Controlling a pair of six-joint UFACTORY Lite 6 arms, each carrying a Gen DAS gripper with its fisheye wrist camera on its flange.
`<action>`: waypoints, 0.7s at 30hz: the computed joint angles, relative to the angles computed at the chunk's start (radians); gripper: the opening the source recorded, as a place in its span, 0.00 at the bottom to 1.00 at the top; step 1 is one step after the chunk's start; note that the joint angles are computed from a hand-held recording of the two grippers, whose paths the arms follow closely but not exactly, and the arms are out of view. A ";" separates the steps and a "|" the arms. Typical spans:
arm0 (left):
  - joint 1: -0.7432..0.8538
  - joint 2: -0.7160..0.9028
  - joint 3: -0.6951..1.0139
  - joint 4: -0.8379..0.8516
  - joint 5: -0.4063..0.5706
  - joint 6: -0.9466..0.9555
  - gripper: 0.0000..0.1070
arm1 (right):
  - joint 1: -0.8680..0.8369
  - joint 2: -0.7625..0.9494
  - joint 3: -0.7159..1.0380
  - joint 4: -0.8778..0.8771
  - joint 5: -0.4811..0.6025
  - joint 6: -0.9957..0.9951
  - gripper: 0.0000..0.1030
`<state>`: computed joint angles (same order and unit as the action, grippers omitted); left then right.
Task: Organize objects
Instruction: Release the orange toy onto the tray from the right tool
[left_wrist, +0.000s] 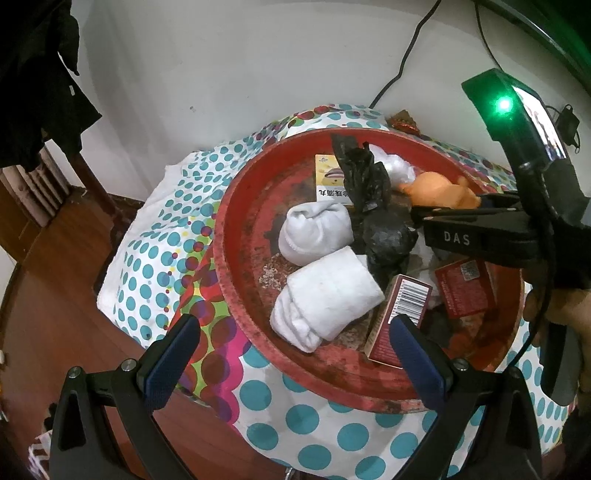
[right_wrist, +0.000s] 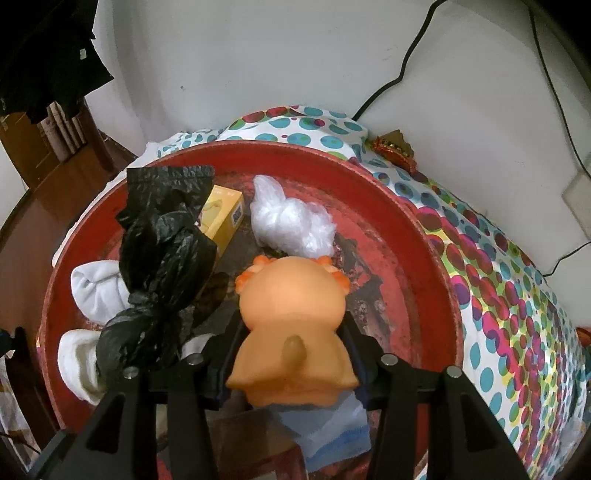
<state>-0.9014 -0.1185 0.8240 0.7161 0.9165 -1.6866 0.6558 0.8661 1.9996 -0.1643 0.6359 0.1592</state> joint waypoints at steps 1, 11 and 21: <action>-0.003 -0.002 0.002 0.002 0.003 0.000 0.96 | 0.002 -0.024 -0.030 -0.010 -0.013 0.008 0.50; -0.039 -0.006 0.031 0.012 0.042 -0.010 0.96 | 0.005 -0.301 -0.338 -0.075 -0.123 0.079 0.55; -0.073 0.014 0.070 0.009 0.056 -0.006 0.96 | 0.008 -0.624 -0.711 -0.152 -0.159 0.177 0.60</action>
